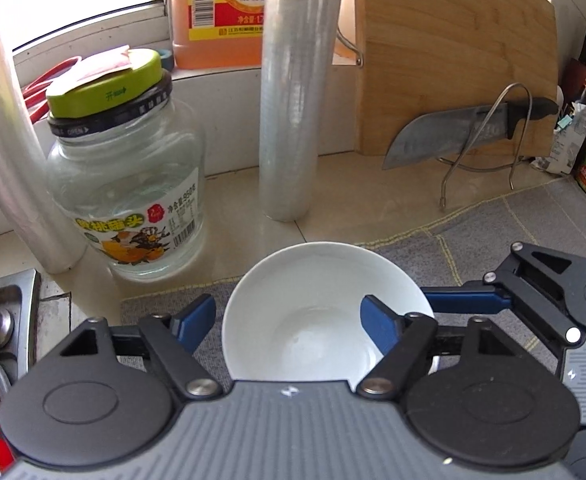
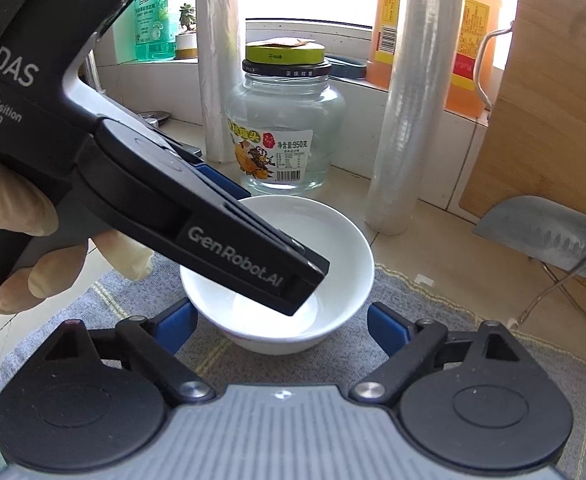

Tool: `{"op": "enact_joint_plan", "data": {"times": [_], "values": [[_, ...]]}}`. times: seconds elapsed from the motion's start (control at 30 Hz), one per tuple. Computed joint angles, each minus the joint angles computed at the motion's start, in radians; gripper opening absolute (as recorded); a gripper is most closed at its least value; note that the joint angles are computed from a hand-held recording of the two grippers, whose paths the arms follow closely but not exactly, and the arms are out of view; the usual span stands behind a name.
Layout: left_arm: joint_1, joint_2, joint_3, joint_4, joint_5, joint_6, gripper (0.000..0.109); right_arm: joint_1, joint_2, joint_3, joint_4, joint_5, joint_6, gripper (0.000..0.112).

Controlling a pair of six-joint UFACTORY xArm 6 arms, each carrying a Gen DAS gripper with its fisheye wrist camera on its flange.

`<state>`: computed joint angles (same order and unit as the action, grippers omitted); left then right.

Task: Organize plates and bowls
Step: 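Close the left tool on the rim of the white bowl by the jar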

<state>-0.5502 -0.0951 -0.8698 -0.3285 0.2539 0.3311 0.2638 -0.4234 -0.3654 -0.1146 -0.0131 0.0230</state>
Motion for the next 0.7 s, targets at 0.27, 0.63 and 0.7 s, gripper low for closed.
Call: {"op": "enact_joint_plan", "data": {"times": [0.27,0.63,0.7], "values": [[0.001,0.013,-0.021,-0.068,0.027,0.081,0.068,0.017,-0.004,0.011,0.057,-0.016,-0.052,0.092],[0.003,0.019,-0.029,-0.088,0.035,0.106,0.068,0.023,-0.025,0.024,0.116,-0.007,-0.103,0.092],[0.002,0.018,-0.030,-0.094,0.037,0.110,0.068,0.023,-0.026,0.022,0.117,0.000,-0.103,0.092]]}}
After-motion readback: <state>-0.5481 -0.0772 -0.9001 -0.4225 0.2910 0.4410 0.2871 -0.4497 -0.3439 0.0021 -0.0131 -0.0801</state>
